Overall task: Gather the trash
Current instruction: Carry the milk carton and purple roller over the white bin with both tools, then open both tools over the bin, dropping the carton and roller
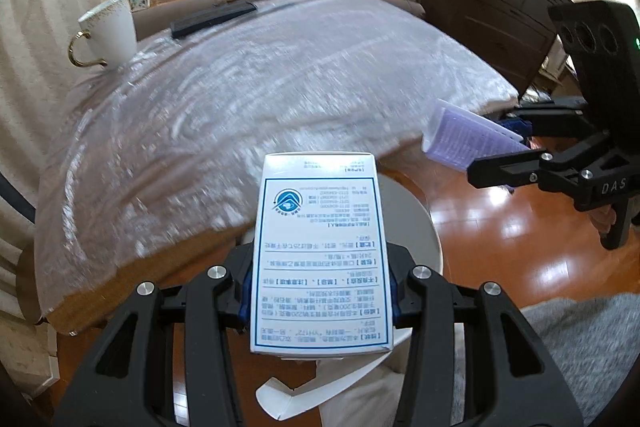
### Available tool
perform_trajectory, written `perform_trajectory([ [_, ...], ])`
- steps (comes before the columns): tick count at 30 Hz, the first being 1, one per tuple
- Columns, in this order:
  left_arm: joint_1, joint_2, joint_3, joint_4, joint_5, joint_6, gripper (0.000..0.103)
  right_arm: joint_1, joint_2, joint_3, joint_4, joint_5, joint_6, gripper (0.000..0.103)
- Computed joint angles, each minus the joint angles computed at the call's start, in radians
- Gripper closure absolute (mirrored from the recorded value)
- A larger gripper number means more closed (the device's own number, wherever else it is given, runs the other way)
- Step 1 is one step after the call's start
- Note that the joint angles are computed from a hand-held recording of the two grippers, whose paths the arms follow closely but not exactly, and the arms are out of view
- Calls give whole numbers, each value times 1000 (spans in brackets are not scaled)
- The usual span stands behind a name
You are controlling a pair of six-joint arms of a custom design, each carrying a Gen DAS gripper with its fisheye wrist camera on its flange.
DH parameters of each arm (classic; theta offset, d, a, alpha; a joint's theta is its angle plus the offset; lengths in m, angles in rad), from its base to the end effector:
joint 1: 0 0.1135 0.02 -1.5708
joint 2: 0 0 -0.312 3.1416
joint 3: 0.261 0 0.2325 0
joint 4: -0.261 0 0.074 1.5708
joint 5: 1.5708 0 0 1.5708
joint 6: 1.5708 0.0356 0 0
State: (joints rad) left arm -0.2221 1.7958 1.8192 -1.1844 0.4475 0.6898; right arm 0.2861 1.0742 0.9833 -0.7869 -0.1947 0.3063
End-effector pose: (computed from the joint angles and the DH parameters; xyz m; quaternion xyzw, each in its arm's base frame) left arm 0.3429 -0.0932 0.3856 0.4609 0.8373 -0.1654 0.2433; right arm 0.1612 0.0546 0.3434 -0.0235 0.9364 0.1861 0.2966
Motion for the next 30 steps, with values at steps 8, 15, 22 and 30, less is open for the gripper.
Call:
perform_trajectory([
  [8,-31,-28,-149,45,-48,15,56,56,20,-80,35,16,39,61],
  [15,-68,1,-258,150,-116,-25,56,63,77,-187,129,60,52,61],
  [22,-113,48,-349,285,-205,-78,56,35,166,-292,275,61,73,61],
  [30,-146,106,-384,372,-259,-141,56,-1,246,-357,381,57,94,61],
])
